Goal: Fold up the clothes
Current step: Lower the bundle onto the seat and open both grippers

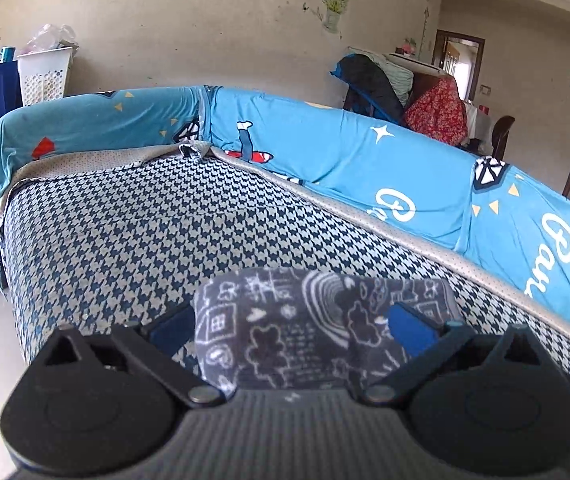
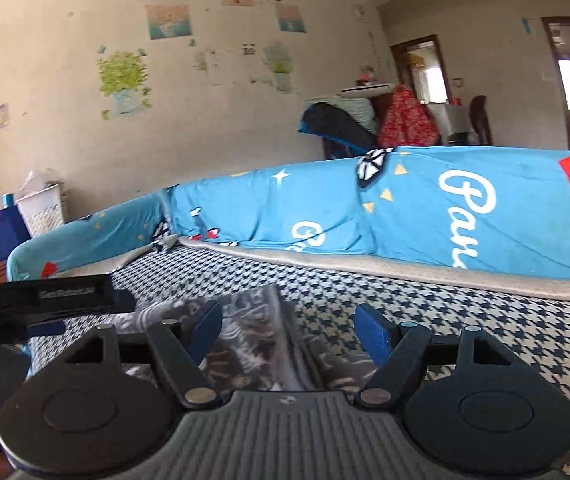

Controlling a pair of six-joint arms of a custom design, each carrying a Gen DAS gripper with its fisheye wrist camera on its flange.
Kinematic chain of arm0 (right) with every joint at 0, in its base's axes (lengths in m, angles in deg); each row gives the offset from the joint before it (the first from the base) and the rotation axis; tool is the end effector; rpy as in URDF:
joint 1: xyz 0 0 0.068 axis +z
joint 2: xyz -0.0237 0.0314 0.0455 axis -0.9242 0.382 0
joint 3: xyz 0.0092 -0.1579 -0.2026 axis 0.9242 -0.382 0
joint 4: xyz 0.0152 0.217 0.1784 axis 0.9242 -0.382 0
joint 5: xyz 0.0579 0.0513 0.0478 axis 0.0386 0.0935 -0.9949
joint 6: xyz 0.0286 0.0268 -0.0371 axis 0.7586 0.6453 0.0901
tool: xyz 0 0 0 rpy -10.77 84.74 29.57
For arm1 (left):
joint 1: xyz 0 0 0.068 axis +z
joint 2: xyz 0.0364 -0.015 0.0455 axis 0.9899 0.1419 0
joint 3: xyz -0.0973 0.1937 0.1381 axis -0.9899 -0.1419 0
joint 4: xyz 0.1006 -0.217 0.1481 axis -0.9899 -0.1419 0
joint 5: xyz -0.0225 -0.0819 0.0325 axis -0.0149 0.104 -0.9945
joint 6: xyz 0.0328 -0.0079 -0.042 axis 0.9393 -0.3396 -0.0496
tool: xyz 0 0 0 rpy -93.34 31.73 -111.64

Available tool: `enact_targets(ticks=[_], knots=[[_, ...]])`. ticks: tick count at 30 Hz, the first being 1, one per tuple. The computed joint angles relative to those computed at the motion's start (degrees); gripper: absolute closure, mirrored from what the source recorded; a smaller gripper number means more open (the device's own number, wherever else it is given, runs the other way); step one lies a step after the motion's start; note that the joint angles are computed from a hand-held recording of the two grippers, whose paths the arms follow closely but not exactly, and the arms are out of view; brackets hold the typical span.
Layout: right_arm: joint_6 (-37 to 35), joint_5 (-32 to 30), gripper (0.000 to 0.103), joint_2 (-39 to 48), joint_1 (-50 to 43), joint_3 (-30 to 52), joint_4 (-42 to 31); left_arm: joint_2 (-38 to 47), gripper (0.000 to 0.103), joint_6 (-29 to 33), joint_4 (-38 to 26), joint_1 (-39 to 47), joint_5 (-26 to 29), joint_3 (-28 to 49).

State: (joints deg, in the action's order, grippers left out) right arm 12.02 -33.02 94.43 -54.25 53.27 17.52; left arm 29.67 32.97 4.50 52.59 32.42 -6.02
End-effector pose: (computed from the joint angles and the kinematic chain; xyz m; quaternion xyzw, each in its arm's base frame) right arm 0.1996 0.0510 0.2361 -0.0652 0.8050 0.1520 0.5697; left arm 0.2405 -0.1147 0.2584 -0.1228 0.8651 -0.0173 0.4860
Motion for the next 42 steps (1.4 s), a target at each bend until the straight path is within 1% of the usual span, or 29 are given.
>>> enact_targets(ticks=[4, 6, 12, 14, 18, 19, 22, 25, 27, 29, 31, 35, 38, 40, 42], knots=[[-4.6, 3.64, 0.03, 1.65, 5.82, -1.1, 0.69, 1.59, 0.0, 0.23, -0.6, -0.8, -0.42, 0.41], [-5.85, 3.32, 0.03, 2.21, 6.9, -1.59, 1.21, 2.29, 0.0, -0.63, -0.6, -0.26, 0.31, 0.46], [-6.18, 1.47, 0.03, 6.05, 6.92, -1.82, 2.69, 6.79, 0.0, -2.43, 0.28, 2.94, 4.6, 1.46], [-5.88, 1.62, 0.03, 7.07, 6.57, -2.1, 3.57, 8.14, 0.0, -3.1, 0.6, 4.54, 6.64, 1.76], [-4.28, 2.56, 0.031, 7.54, 6.36, -2.12, 4.21, 10.08, 0.0, -4.47, 1.41, 6.34, 8.16, 2.18], [-3.98, 2.38, 0.031, 7.08, 6.42, -1.86, 4.04, 10.08, 0.0, -4.86, 1.55, 6.58, 8.33, 2.12], [-3.96, -1.31, 0.031, 6.42, 5.89, -1.72, 4.1, 8.77, 0.0, -5.31, 2.6, 6.64, 7.67, 1.25], [-3.51, -5.32, 0.031, 7.09, 5.09, -1.4, 4.0, 8.47, 0.0, -3.67, 4.06, 6.21, 6.31, 0.7], [-1.34, -4.58, 0.03, 10.26, 4.3, -0.93, 4.24, 10.56, 0.0, -2.98, 3.47, 6.58, 6.11, 1.8], [0.04, -5.35, 0.03, 13.87, 2.51, -0.38, 4.51, 11.86, 0.0, -3.94, 4.02, 8.0, 8.18, 1.95], [0.74, -6.41, 0.03, 15.05, 1.69, -0.79, 6.11, 13.21, 0.0, -4.87, 4.56, 9.41, 10.25, 2.17], [2.9, -6.23, 0.027, 16.04, 1.79, -1.26, 8.26, 15.24, 0.0, -6.09, 6.22, 12.95, 15.53, 1.89], [1.53, -5.86, 0.027, 16.8, 2.1, -1.68, 9.42, 15.87, 0.0, -5.47, 8.78, 14.58, 18.03, 0.47], [0.1, -4.59, 0.026, 16.62, 3.08, -1.65, 9.02, 16.51, 0.0, -6.03, 10.64, 16.38, 21.16, -0.49], [0.38, -4.67, 0.026, 16.47, 3.19, -1.21, 8.08, 16.61, 0.0, -7.28, 11.73, 18.06, 24.24, -1.41]])
